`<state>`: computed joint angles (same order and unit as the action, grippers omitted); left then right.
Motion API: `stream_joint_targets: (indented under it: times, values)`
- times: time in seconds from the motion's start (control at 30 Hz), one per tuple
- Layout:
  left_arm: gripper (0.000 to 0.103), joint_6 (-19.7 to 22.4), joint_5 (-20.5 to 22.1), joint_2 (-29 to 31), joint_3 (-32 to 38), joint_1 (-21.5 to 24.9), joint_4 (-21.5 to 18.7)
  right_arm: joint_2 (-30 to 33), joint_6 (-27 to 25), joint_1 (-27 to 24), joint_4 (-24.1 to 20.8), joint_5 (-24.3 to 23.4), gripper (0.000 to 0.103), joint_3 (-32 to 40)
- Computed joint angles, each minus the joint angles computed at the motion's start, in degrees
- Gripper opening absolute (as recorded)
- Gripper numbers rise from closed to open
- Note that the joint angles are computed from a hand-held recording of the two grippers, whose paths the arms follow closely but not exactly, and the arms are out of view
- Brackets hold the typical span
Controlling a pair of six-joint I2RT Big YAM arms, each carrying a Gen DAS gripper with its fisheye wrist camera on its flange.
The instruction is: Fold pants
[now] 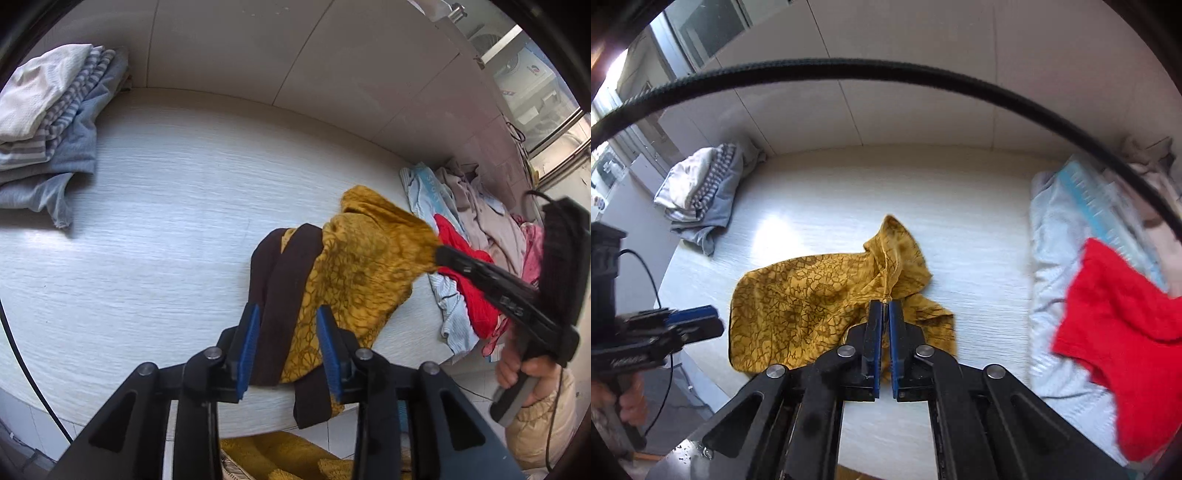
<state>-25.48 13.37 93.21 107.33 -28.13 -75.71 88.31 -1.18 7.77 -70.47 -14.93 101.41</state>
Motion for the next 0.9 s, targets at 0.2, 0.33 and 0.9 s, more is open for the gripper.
stream_joint_targets:
  times: [0.2,0.33,0.9]
  values:
    - [0.036,2.3,1.9,2.4,1.4,-0.4,-0.8,-3.6,-1.4,-1.9,-1.8,1.3,0.005,-2.3]
    - [0.036,3.5,0.9,3.3,1.7,-0.8,-1.9,-4.1,-0.4,-2.4,-2.4,0.8,0.005,-4.2]
    - [0.012,4.3,-0.6,0.4,2.4,-1.3,-2.5,-4.0,1.8,-2.0,-1.4,-0.7,0.005,-6.4]
